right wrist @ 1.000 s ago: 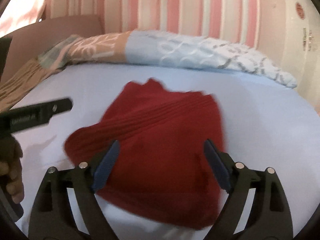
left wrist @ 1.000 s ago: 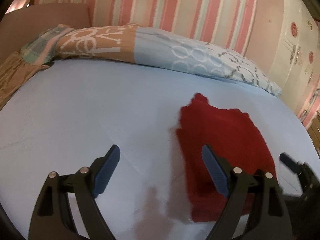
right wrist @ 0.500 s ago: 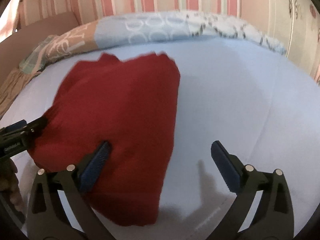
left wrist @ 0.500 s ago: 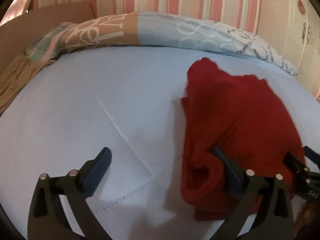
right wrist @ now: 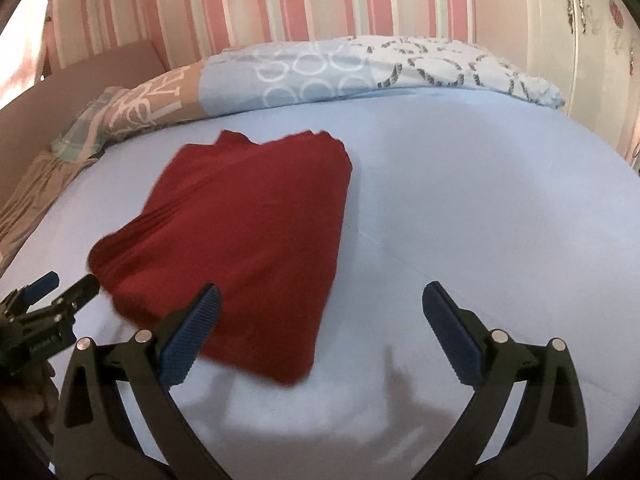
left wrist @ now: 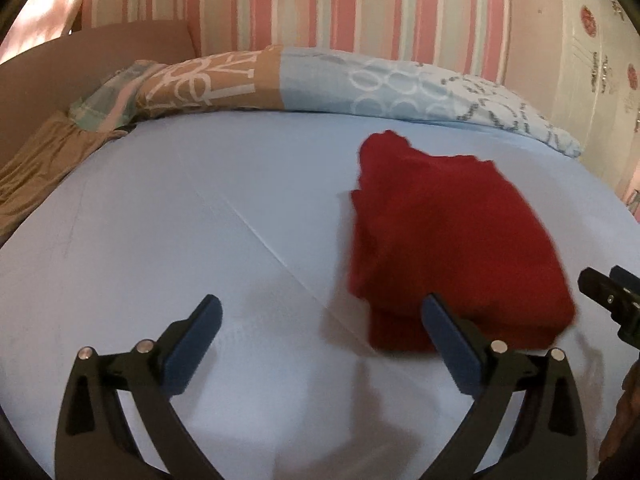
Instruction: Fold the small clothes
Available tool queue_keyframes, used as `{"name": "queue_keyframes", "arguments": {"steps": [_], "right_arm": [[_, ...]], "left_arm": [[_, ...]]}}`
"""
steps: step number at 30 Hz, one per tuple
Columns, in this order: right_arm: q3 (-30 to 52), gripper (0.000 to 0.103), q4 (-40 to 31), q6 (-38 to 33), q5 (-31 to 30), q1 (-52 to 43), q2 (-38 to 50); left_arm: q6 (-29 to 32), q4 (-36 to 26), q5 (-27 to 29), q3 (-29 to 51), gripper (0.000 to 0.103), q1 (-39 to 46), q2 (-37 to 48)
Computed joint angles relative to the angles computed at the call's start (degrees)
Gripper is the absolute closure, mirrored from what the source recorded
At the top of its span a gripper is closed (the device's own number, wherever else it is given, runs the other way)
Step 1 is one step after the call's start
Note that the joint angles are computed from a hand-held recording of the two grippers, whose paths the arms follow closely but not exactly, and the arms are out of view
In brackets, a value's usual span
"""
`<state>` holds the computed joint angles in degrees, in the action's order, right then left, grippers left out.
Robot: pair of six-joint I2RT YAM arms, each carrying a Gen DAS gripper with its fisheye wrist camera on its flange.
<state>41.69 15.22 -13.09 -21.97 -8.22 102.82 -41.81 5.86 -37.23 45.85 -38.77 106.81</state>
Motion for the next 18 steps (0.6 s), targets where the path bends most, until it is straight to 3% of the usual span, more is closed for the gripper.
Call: {"name": "queue_keyframes", "arguments": {"steps": [6,9,13,18], "right_arm": [[-8.62,0.003,-13.65,-5.93,-3.09,-5.19,-21.32],[-9.70,0.003,-21.53,-8.46,-4.98,-8.17,-29.05],[-9.04,0.003,-32.80,-10.87,-9.11,-12.34,-38.31],[-5.64,0.003,-36.40,-10.31,-8.26,-12.08,-39.67]], "left_arm": [[-7.96,-17.88,-4.55,3.12,0.003,-9.98,-9.53],[-12.68,-29.03,-7.51,7.28,0.003,-16.11,-13.38],[-17.28,-38.42,-10.01,10.80,0.003,-21.37,-16.27],[-16.89,-39.32,-7.95,9.44,0.003,-19.24,-20.85]]}}
